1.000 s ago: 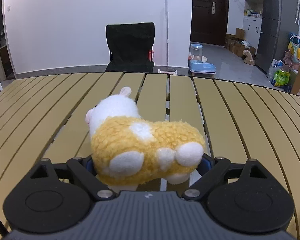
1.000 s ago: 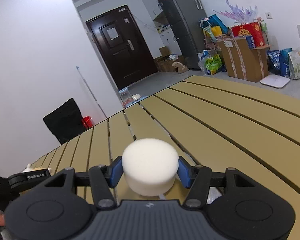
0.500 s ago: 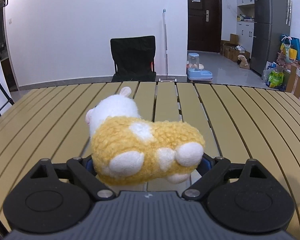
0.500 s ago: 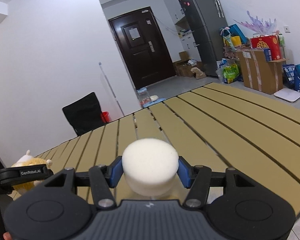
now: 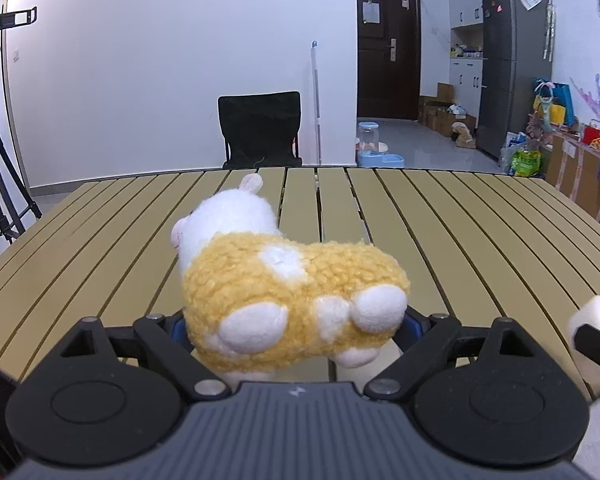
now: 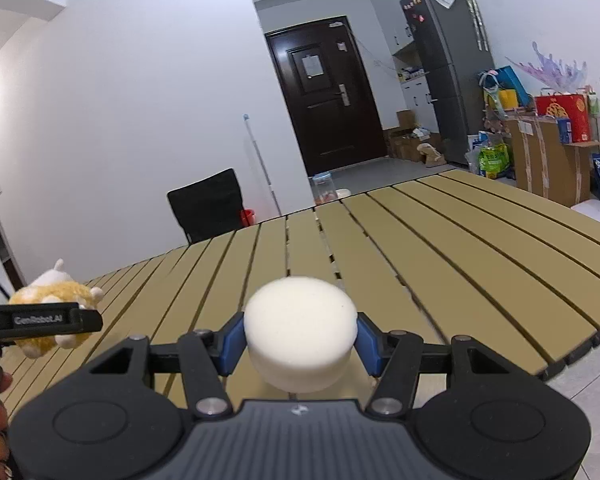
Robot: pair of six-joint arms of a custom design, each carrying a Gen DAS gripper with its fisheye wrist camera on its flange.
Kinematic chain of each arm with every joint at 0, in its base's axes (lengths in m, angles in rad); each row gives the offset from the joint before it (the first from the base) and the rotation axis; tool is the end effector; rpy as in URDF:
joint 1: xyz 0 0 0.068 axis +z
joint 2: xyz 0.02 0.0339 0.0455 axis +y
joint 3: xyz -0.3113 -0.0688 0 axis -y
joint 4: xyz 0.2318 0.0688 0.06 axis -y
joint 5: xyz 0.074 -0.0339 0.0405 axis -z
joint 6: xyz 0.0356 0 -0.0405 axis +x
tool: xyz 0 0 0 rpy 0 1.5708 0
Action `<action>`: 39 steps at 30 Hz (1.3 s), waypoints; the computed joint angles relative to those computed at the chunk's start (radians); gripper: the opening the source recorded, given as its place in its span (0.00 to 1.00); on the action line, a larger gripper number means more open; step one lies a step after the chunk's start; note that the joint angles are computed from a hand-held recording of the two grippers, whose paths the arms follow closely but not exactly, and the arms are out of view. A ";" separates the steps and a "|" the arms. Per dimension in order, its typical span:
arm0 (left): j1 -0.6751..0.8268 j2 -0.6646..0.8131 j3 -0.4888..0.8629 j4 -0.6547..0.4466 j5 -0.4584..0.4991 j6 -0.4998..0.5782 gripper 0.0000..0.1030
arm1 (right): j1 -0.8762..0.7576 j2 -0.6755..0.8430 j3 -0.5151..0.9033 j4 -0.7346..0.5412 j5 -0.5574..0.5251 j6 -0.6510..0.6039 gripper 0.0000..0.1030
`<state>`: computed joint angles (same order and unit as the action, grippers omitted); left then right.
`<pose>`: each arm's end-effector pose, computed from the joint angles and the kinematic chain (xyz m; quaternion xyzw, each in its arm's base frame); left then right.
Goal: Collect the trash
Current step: 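Carry the white sponge and alpaca plush down over the black bin with both tools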
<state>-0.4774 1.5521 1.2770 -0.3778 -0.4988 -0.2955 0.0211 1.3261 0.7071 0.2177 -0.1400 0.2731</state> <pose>0.3073 -0.1398 0.3556 -0.0300 0.8751 0.0432 0.4810 0.2686 0.0106 0.2872 0.0662 0.8301 0.1384 0.5361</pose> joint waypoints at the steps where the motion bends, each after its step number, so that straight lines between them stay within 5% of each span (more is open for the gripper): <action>1: -0.006 -0.027 -0.028 0.004 -0.004 0.000 0.88 | 0.009 -0.022 -0.020 -0.001 0.002 -0.006 0.54; 17: -0.164 -0.442 -0.420 0.011 -0.066 -0.038 0.88 | 0.303 -0.358 -0.241 -0.159 0.183 -0.074 0.54; 24: -0.251 -0.595 -0.552 -0.053 -0.109 -0.067 0.88 | 0.502 -0.446 -0.292 -0.279 0.323 -0.011 0.54; 31: -0.392 -0.668 -0.680 -0.118 -0.190 -0.163 0.88 | 0.676 -0.443 -0.307 -0.383 0.434 0.060 0.54; 39: -0.382 -0.734 -0.800 -0.138 -0.130 -0.247 0.88 | 0.807 -0.331 -0.334 -0.428 0.468 0.199 0.54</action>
